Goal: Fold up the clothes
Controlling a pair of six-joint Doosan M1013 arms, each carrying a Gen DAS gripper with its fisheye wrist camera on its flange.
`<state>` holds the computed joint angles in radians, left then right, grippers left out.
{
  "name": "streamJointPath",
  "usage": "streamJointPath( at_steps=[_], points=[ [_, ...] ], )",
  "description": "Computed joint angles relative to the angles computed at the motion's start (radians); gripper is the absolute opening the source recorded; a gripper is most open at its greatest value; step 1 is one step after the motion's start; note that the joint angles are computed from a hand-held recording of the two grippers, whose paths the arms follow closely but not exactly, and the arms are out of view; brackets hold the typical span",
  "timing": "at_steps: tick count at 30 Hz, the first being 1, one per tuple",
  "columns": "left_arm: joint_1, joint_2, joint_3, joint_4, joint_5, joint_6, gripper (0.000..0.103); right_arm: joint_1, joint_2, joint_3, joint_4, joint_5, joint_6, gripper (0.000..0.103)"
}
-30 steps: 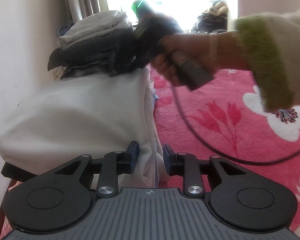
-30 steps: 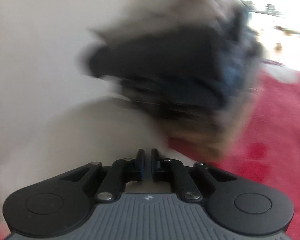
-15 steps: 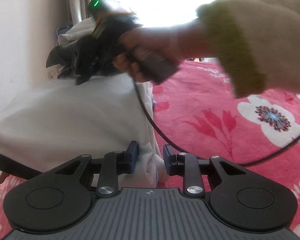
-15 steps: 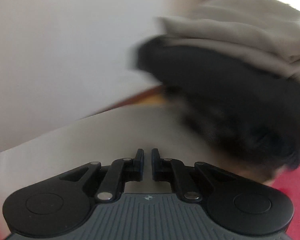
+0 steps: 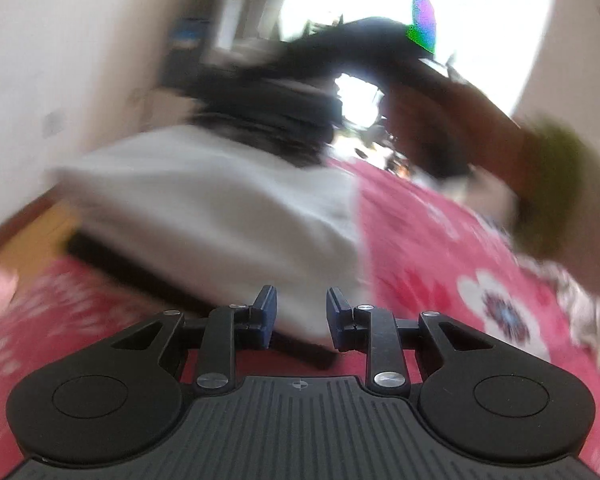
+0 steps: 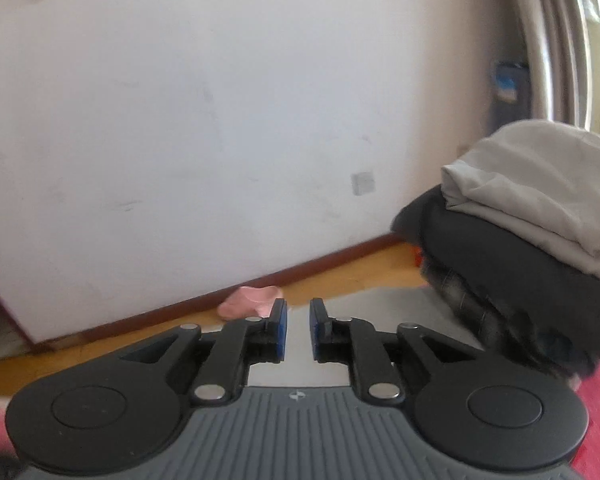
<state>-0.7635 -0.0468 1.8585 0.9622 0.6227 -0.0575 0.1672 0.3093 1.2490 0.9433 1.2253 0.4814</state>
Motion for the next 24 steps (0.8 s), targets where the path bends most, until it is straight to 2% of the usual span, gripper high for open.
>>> streamJointPath(
  at_steps=[2,3,5,8,11,16,19,20,24],
  points=[
    [0.028,-0.027,0.014,0.016,0.06,-0.105,0.028,-0.023,-0.054,0.063,0.018,0.038,-0.102,0.022],
    [0.052,-0.038,0.02,0.016,0.069,-0.154,0.033,-0.033,-0.077,0.099,0.016,0.053,-0.161,0.024],
    [0.118,-0.053,0.032,-0.002,0.037,-0.243,0.045,-0.048,-0.125,0.173,0.002,0.07,-0.274,0.042],
    [0.198,-0.055,0.042,-0.005,-0.01,-0.354,0.055,-0.054,-0.202,0.293,-0.018,0.027,-0.423,0.05],
    [0.254,-0.043,0.037,-0.098,-0.061,-0.33,0.057,-0.049,-0.26,0.391,-0.029,-0.033,-0.547,0.053],
    [0.31,-0.017,0.025,-0.264,-0.142,-0.211,0.057,-0.007,-0.343,0.531,-0.004,-0.284,-0.687,0.053],
    [0.327,-0.01,0.021,-0.351,-0.168,-0.162,0.051,0.019,-0.375,0.583,0.016,-0.391,-0.753,0.052],
    [0.328,-0.011,0.023,-0.371,-0.177,-0.149,0.043,0.03,-0.385,0.6,0.025,-0.439,-0.78,0.051],
    [0.33,-0.009,0.007,-0.446,-0.16,-0.066,0.042,0.062,-0.403,0.64,0.04,-0.542,-0.842,0.051]
  ],
)
